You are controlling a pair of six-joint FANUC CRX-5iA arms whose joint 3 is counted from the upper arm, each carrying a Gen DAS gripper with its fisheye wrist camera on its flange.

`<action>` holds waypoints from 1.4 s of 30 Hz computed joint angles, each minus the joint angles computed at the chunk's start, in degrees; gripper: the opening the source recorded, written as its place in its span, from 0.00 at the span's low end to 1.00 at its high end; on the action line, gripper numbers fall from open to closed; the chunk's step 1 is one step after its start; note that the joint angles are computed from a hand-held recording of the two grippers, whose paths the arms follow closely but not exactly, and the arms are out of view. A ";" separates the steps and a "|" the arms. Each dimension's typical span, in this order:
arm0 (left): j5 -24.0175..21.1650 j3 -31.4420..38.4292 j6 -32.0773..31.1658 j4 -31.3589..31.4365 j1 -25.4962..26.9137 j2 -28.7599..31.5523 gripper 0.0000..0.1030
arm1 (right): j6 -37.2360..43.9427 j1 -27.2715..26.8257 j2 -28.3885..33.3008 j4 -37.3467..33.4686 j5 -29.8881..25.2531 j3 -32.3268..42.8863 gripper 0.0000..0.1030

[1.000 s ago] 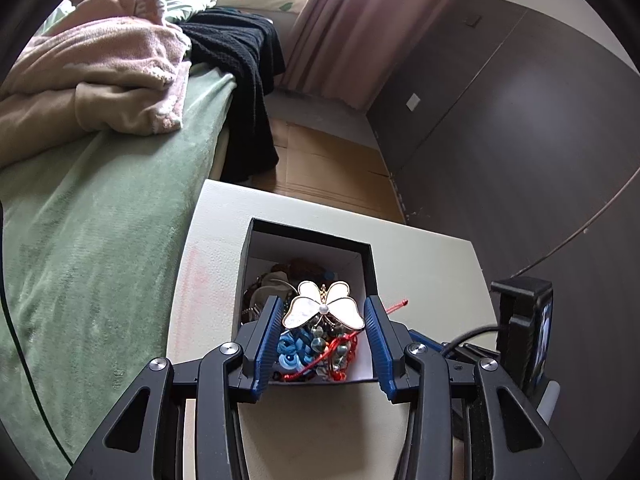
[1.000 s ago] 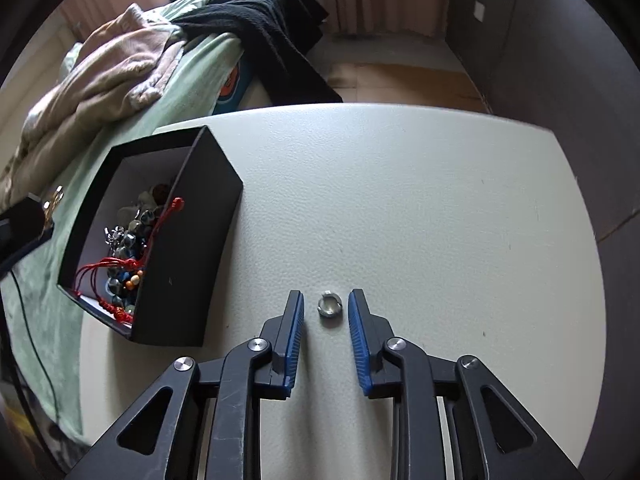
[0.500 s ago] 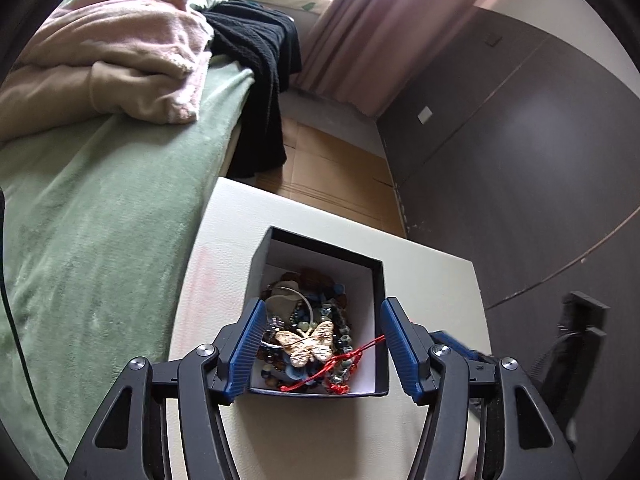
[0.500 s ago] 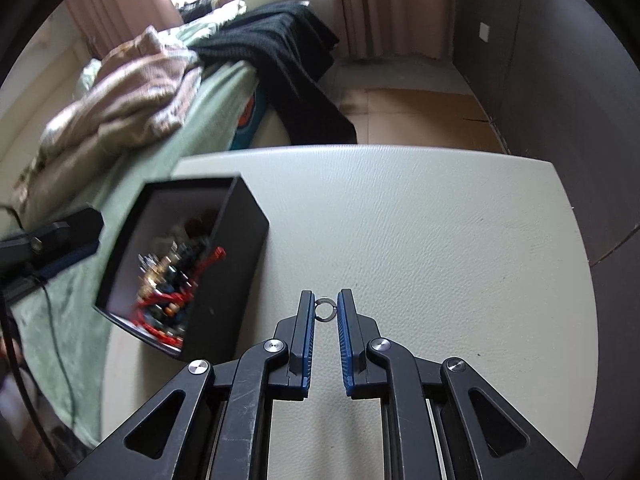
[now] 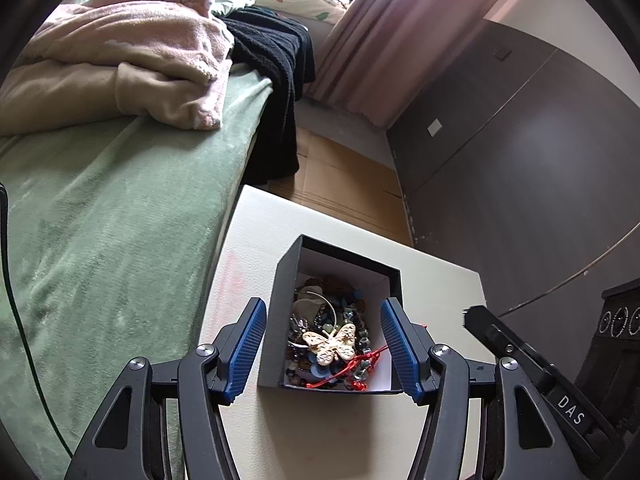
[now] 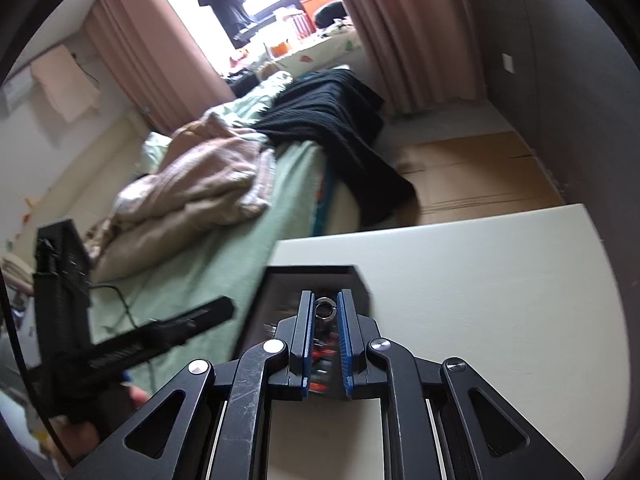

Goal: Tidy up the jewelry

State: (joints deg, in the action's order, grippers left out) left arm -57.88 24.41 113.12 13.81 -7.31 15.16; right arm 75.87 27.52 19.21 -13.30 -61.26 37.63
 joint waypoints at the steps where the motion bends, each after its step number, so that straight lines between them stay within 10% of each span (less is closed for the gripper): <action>1: 0.09 -0.16 0.06 0.02 0.13 -0.13 0.59 | 0.07 0.05 0.44 -1.00 -0.10 0.66 0.13; 11: 0.33 -0.20 0.93 0.26 1.44 0.10 0.59 | -0.22 -0.31 4.32 -5.67 -2.65 4.82 0.13; 16: -0.03 0.27 0.79 0.80 1.34 0.61 0.59 | -1.47 -1.69 6.17 -8.69 -6.18 7.84 0.61; 26: 0.83 -0.06 2.97 -3.07 -0.92 -1.34 0.80 | -4.00 -3.10 2.00 -6.52 -5.09 3.05 0.63; 42: -4.73 5.39 5.27 -18.63 -8.68 -2.48 0.99 | -5.86 -2.80 -8.34 0.77 -3.88 -8.16 1.00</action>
